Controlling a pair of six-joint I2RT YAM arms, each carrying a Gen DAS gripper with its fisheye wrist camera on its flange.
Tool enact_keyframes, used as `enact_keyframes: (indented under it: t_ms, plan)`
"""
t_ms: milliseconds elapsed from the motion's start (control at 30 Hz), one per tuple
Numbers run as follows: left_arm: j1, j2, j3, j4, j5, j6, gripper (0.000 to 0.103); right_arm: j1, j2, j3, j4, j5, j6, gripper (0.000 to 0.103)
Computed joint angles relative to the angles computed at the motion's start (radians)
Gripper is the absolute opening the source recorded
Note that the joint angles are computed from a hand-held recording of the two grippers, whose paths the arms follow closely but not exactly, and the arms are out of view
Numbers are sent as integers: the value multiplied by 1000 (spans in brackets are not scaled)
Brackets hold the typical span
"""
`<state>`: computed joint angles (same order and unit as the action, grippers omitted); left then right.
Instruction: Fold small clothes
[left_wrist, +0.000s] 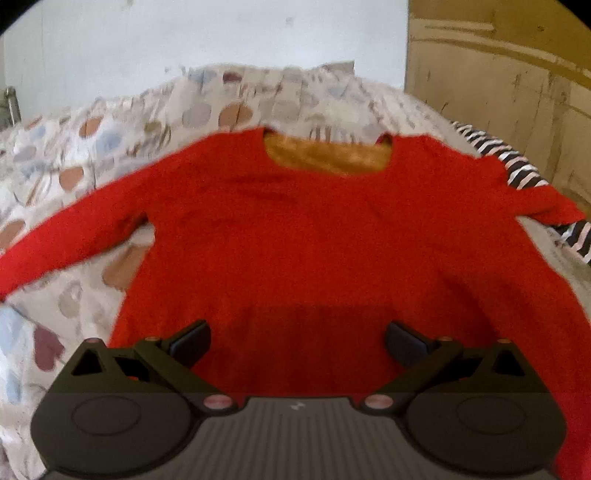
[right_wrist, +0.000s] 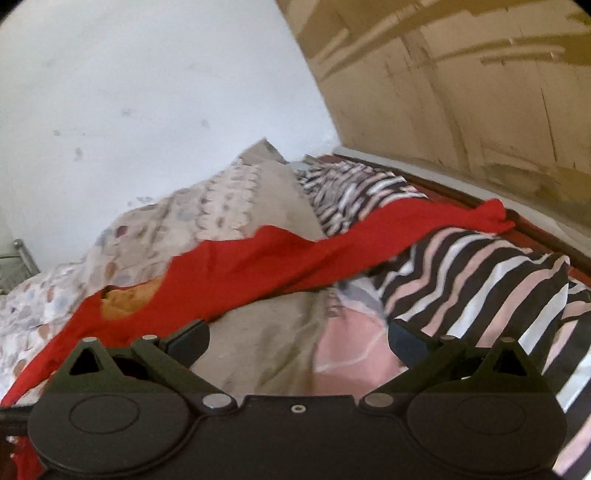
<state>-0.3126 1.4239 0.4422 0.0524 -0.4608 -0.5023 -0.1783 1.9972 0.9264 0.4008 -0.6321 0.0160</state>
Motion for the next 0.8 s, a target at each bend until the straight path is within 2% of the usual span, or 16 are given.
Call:
enact_keyframes:
  t_ms: [67,133,333,500,667,800]
  plan:
    - [22,18,-15,44,31,-8,103,8,43,54,-36,19,14,103]
    - [30,15,-29,68,41,6,103,5,99,133,-102,-8,43,103]
    - [56,18,-27,74,80,44,103,26,171,182,-26,43,89,103]
    - [42,17,-33,76,65,44,102,31,253,270,-117,102,160,103]
    - [61,-17,-41,52,97,69,102,43,245,194,8,131,126,103]
    - [67,-25,-46,51,105,77,102,43,262,223,43,107,192,103]
